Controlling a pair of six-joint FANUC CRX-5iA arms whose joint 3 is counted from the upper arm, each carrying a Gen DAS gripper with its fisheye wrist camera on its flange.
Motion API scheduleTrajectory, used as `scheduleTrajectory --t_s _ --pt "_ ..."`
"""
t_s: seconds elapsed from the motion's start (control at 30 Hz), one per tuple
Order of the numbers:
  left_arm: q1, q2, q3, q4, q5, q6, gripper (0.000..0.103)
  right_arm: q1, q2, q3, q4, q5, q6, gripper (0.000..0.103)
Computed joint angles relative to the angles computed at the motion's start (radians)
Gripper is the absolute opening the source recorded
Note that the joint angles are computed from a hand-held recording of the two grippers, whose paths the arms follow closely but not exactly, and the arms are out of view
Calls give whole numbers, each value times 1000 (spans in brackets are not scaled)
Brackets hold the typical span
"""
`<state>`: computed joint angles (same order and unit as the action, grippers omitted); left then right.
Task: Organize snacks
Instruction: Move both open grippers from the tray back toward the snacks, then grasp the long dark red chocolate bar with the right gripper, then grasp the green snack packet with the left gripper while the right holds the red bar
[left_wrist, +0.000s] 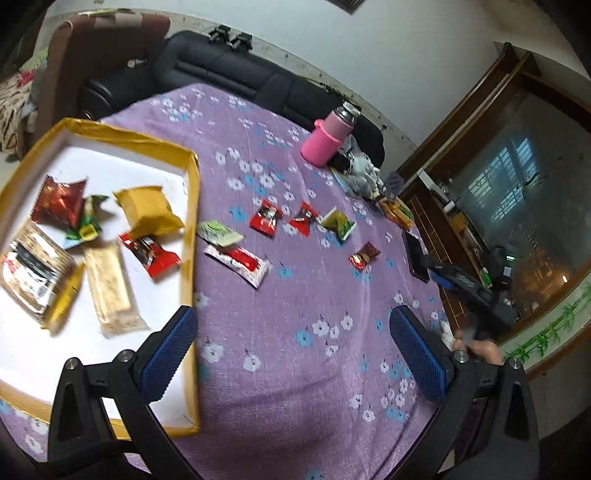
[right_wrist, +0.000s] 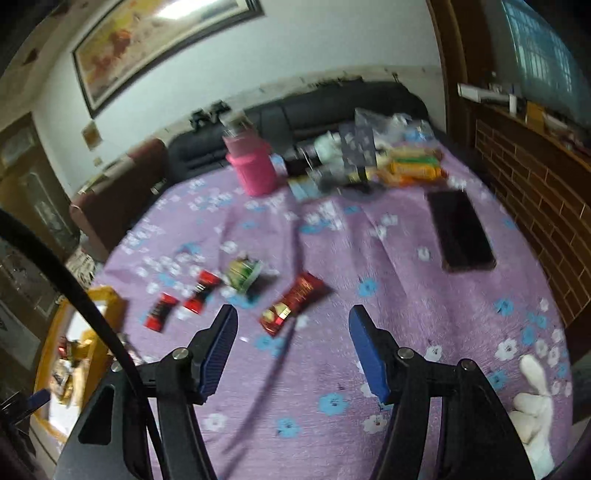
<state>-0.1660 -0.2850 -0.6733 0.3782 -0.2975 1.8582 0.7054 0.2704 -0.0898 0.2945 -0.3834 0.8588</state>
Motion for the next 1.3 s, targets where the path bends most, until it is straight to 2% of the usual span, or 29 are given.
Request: scheduleTrajectory --t_s 0.13,0.2,0.3,0.47,0.5,0.6,0.63,0.7,0.77,0.93,1.0,1.1,1.23,1.3 --pt "-11 13 -47 158 34 -152 102 -18 113 146 -172 -87 131 60" --pt "-12 27 -43 165 27 -170 100 -16 168 213 -195 -125 146 58" --pt "-8 42 -33 156 16 -174 100 -5 218 261 -142 -157 103 58" --pt "6 58 -26 169 12 -195 101 12 328 394 -88 -265 68 58" --pt "11 57 -25 162 9 -189 101 14 337 406 -89 -275 68 55" --pt "24 61 -4 91 -10 -128 102 27 351 390 4 -263 5 25" --pt "27 64 4 72 -17 -114 102 24 353 399 -24 -266 32 17" --pt "27 71 9 73 -22 -119 102 19 341 382 -38 -248 35 10" --pt "24 85 29 60 -33 -118 102 14 308 335 -47 -208 32 9" --pt "-6 185 212 -119 -127 -37 102 -6 206 226 -193 -106 105 9" --pt "-13 244 282 -116 -164 -62 102 -19 167 194 -291 -83 185 9" --pt "-13 378 389 31 -198 -201 102 -44 138 181 -425 -65 291 9" --pt "-12 561 590 44 -292 -194 102 -96 142 223 -616 -88 421 9" --pt "-14 650 710 -8 -349 -141 102 -115 149 244 -678 -109 466 9"
